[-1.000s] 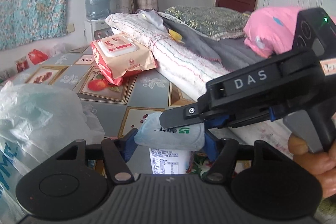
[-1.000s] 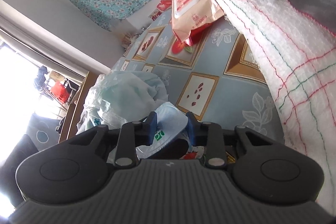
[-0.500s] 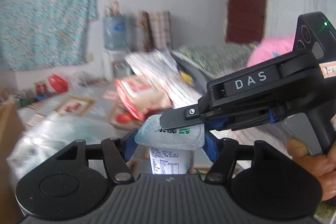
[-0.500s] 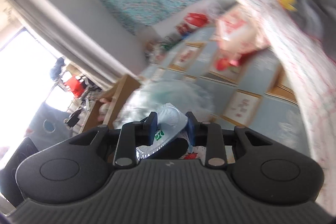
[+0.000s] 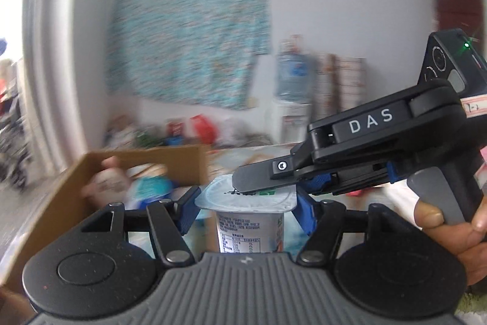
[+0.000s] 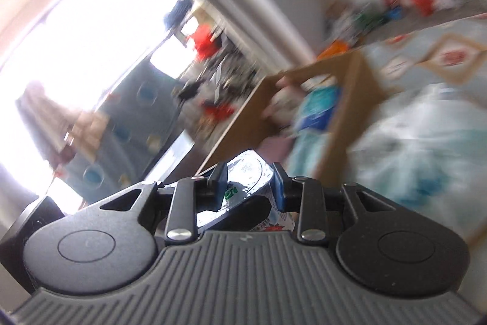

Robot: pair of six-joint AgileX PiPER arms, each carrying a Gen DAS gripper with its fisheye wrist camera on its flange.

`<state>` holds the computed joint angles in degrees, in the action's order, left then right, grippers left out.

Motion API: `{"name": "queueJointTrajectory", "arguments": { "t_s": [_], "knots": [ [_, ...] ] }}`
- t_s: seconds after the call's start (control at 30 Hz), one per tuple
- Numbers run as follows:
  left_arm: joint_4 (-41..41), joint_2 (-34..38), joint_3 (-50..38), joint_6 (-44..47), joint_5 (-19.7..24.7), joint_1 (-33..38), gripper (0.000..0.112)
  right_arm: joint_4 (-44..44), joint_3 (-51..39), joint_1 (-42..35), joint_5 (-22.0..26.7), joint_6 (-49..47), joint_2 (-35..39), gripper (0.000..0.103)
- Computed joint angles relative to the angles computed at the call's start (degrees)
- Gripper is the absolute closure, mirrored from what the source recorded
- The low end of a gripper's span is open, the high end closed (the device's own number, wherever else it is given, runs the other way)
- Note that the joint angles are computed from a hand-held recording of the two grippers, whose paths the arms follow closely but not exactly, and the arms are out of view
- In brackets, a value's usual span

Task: Organize soft objects
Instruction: 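Carry the yogurt cup over the cardboard box with the right gripper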

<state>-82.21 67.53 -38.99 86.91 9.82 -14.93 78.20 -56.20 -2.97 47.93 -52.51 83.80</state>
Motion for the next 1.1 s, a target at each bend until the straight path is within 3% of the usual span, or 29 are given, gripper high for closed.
{"name": "queueJointTrajectory", "arguments": {
  "t_s": [0.1, 0.23, 0.47, 0.73, 0.87, 1.1],
  "knots": [
    [11.35, 2.77, -3.4, -9.65, 7.27, 11.5, 0.047, -6.85, -13.63, 8.58, -0.74, 10.39, 10.36, 0.072],
    [20.62, 10.69, -9.41, -17.11, 12.98, 21.58, 0.047, -19.03, -33.79, 16.39, 1.75, 27.32, 25.1, 0.072],
    [38.86, 24.47, -21.36, -34.52, 19.98, 27.3, 0.047, -31.33, -57.97, 22.38, 8.59, 47.05, 44.08, 0.072],
    [45.67, 28.55, -24.78, -42.7, 23.18, 28.35, 0.044, -32.11, -65.95, 23.16, 10.74, 51.73, 51.92, 0.072],
    [38.61, 26.95, -22.32, -36.25, 21.04, 29.8, 0.035, -31.17, -70.3, 23.06, 13.03, 53.32, 56.55, 0.07],
    [37.29, 23.67, -19.45, -31.58, 17.53, 29.45, 0.032, -28.43, -73.08, 23.27, 12.73, 54.29, 60.17, 0.07]
  ]
}}
